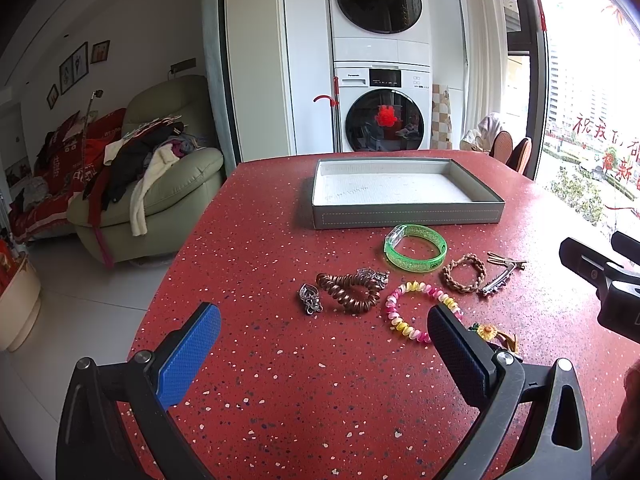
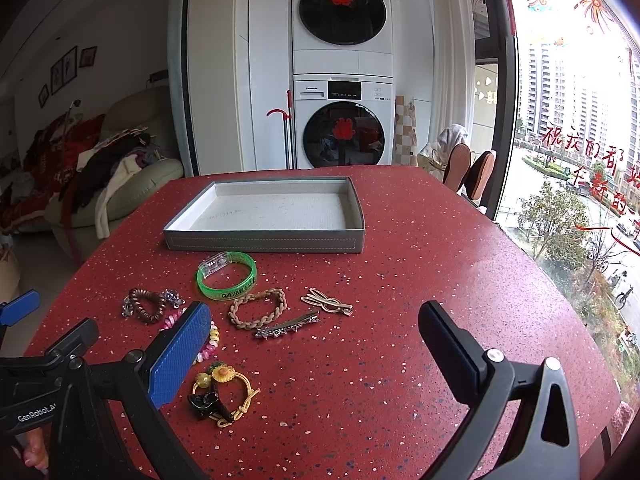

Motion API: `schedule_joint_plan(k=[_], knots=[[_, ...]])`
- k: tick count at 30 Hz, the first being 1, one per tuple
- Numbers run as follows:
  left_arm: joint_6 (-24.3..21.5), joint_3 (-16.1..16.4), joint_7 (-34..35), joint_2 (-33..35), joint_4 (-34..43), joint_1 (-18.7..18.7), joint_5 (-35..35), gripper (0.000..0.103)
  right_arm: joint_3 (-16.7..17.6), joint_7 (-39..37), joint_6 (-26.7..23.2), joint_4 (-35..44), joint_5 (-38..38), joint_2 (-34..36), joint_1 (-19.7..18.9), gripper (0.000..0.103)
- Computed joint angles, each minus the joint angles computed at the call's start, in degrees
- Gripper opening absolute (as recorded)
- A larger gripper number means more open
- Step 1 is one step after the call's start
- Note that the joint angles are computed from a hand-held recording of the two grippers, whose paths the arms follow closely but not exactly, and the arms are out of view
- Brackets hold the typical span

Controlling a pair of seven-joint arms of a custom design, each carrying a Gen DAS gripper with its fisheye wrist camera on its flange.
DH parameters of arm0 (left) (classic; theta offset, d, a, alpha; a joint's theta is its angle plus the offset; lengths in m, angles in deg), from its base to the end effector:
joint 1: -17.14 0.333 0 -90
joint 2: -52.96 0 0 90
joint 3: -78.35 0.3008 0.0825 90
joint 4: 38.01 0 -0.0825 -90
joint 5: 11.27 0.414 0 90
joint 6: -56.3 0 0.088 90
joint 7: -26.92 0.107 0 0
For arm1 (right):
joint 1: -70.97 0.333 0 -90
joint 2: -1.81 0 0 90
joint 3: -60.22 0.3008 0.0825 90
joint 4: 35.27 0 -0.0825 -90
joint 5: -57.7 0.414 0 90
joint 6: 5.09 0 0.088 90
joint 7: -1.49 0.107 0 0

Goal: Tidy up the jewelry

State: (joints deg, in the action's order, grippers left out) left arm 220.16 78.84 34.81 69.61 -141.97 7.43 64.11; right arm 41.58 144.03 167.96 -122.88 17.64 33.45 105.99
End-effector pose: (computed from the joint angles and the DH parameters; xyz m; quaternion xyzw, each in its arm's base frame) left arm 0.6627 -0.1617 0.4047 -0.6549 0.5878 -0.2954 0.3719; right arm 0.6956 0.3059 0.4168 -0.6647 0.5664 -0.3258 0.3621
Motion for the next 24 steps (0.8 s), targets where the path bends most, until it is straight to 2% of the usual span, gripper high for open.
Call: schedule_joint_plan(k=[24], knots=[[0.00,0.08,0.97,-0.01,0.11,-0.05,-1.00,0.103,-0.68,0.23,0.50,-0.54,0.23,0.04,0.64,0.103]])
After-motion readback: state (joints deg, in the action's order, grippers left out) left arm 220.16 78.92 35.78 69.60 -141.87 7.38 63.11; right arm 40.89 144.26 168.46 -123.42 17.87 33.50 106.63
